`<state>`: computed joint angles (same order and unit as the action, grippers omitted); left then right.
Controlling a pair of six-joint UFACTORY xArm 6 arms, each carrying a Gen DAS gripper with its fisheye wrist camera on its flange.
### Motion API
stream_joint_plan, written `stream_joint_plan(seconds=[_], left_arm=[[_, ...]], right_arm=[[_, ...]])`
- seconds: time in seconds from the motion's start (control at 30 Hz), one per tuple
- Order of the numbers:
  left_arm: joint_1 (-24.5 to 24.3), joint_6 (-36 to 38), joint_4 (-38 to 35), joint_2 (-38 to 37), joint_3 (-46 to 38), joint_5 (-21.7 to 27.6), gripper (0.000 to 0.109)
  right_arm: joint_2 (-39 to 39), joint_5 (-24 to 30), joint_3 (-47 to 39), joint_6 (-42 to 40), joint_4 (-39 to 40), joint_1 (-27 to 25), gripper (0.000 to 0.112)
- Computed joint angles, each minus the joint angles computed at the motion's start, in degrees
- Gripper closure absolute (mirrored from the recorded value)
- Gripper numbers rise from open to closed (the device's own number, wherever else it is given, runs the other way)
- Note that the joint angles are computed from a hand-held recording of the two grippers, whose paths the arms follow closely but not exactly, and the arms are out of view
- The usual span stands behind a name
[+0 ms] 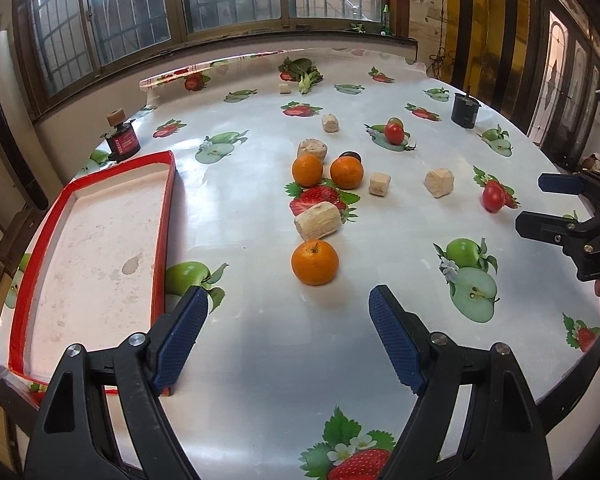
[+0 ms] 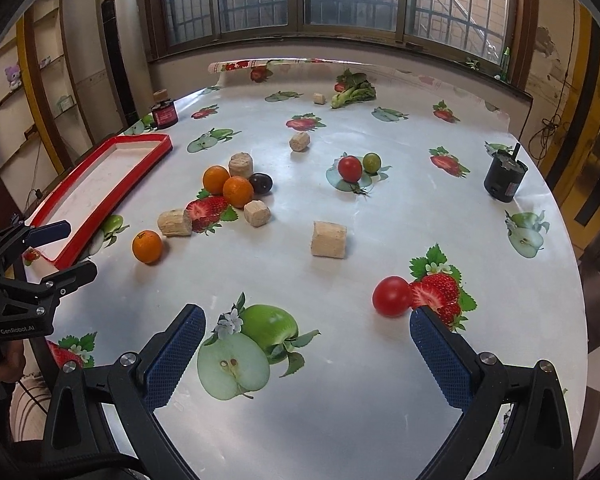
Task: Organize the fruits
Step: 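Move both grippers toward the fruit cluster on the table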
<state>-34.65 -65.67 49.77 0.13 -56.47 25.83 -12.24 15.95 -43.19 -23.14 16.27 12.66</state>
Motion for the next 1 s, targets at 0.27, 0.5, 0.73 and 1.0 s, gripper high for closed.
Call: stream_joint_plan(seconds=[0.27,0.5,0.73,1.0], left_arm=[[-0.2,-2.9,3.0,0.6,-0.6,1.2,0.025],[0.4,-3.7,1.7,1.0,-0.4,0.9,0.025],[0.4,-0.6,-1.3,1.8,-0.5,0.7,0.025],[0.9,1.4,-3.8,2.5,-0.9,-0.5,0.025]], right_arm=[[0.3,-0.6,0.0,2.6,-4.6,0.0,0.009],[0.4,-0.6,0.1,1.8,-5.1,-0.2,0.009],[0.8,-0.4,0.0,1.5,-4.8,-0.6,0.009],[2.0,0.2,-0.7,1.0,-4.4,-1.0,0.009]])
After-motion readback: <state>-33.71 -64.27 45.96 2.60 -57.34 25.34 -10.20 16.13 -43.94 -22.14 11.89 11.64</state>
